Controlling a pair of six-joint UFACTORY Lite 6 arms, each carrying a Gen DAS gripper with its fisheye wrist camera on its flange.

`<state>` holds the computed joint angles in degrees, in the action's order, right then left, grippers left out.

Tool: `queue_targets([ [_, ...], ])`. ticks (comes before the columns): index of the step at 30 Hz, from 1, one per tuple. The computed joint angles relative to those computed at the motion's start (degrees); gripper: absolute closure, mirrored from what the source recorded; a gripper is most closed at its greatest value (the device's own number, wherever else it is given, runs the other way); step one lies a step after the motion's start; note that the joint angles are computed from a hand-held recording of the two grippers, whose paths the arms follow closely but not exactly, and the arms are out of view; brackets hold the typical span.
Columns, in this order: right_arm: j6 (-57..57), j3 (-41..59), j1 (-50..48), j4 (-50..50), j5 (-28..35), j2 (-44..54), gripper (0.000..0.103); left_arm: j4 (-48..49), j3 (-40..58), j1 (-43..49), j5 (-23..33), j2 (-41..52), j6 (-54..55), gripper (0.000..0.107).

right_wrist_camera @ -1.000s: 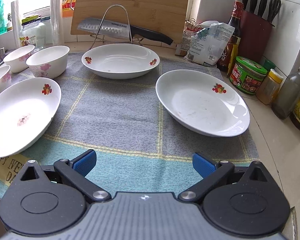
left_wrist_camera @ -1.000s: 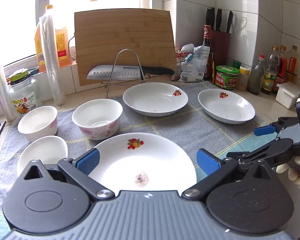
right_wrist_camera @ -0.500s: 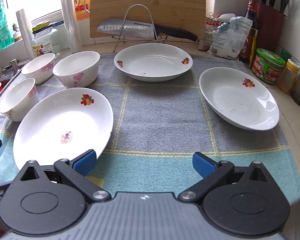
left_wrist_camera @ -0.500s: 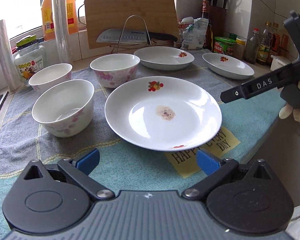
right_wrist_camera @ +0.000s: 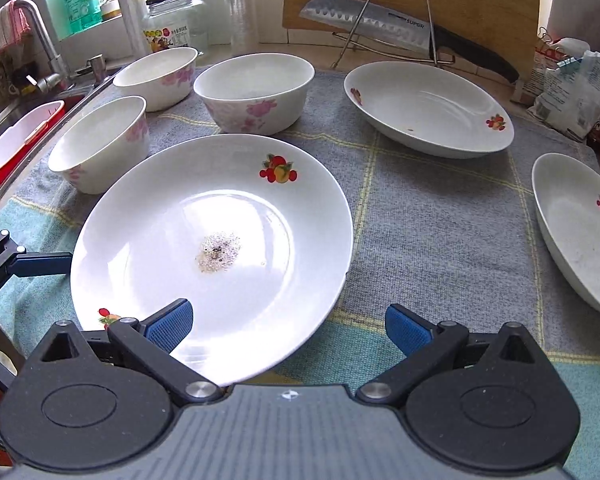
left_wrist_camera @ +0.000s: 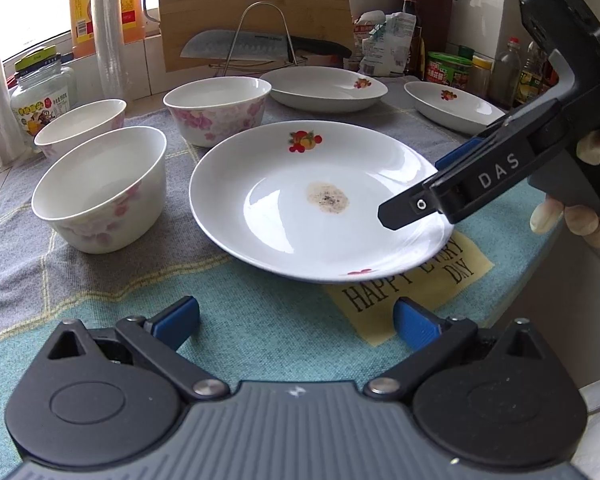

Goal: Organize plates and bowls
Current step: 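Move the right tool to the rim of the stained flat plate, then close the right tool on the rim of the stained flat plate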

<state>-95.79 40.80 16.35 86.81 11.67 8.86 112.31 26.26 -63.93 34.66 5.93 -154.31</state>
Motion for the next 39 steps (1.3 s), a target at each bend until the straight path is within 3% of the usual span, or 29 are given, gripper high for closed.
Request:
queue_targets([
  [13,0.8,12.2,-6.3,-17.8,12.5,11.1,0.0,-9.8,6.5,-0.1,-0.2,4.9,8.6,0.005],
  [19,4.9,15.3,-6.0,-25.8,13.7,12.7,0.0,-8.9,6.8,1.5,-2.2,4.3,10.3,0.005],
  [23,5.9,15.7,-5.4,-28.1,13.1,12.9,0.0,-1.6,5.1,3.8,-3.9,3.1,7.9,0.005],
  [29,9.9,15.9,-3.9,-29.0,11.3,13.0,0.0,18.5,1.1,8.8,-4.9,1.4,-3.4,0.005],
  [39,20.9,20.2,-2.5,-36.9,11.6,15.4,0.0,42.0,-2.8,15.2,-3.3,0.2,-14.7,0.005],
])
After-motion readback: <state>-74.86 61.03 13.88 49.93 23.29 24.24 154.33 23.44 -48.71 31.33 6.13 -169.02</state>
